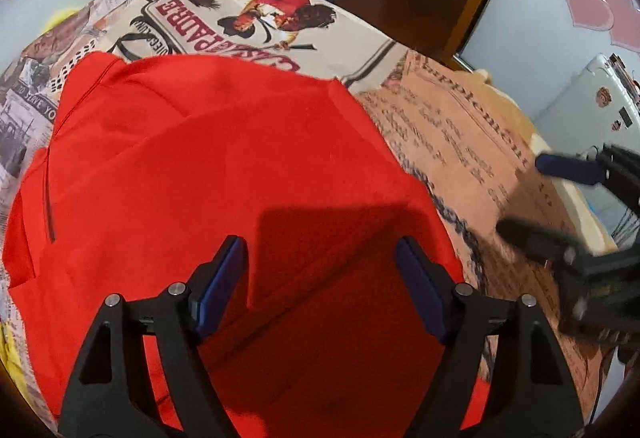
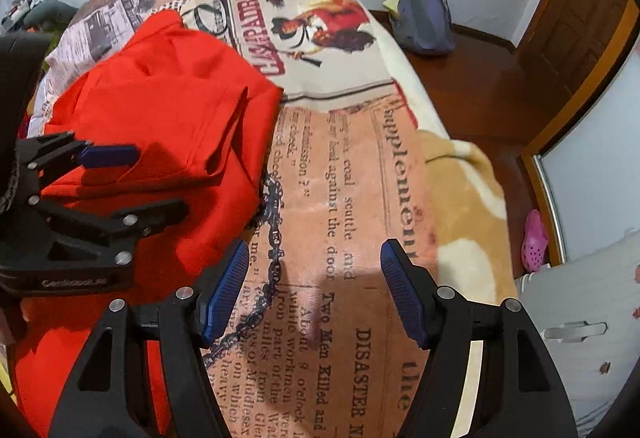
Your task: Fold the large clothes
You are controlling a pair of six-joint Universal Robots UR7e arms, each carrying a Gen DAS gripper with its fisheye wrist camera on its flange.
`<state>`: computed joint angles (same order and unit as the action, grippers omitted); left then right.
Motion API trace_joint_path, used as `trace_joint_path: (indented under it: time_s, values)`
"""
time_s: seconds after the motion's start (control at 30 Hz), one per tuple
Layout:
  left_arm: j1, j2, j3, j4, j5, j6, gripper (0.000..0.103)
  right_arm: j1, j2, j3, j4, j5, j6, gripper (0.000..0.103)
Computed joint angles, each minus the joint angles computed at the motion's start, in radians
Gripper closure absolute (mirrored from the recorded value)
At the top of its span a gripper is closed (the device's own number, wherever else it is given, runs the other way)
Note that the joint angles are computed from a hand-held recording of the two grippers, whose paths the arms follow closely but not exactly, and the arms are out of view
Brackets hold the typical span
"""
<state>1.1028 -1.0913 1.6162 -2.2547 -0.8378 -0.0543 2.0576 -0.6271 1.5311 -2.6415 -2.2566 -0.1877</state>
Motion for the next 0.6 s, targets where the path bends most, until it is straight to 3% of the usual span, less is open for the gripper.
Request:
trace_joint_path:
  time_s: [0.07,0.17,0.23,0.3,0.6]
  values:
    - [-0.002,0.007,0.010,-0.062,0.010,0.035,0.033,-0.003,0.007,-0.006,0.016,0.002,0.004,0.038]
    - [-0.003,0.018,0.013,-0.120,0.038,0.079,0.067,-0.004,0.013,-0.008,0.023,0.001,0.008,0.038]
    - [0.006,0.015,0.001,-0.116,0.017,0.072,0.096,-0.004,0.015,-0.010,0.029,0.003,0.014,0.038]
    - [0.010,-0.003,0.003,-0.134,-0.003,0.067,0.098,-0.002,0.021,-0.017,0.033,0.006,0.019,0.038]
    - [-0.037,-0.198,0.097,-0.306,0.108,0.133,0.101,0.032,0.054,-0.064,0.034,0.017,0.006,0.038]
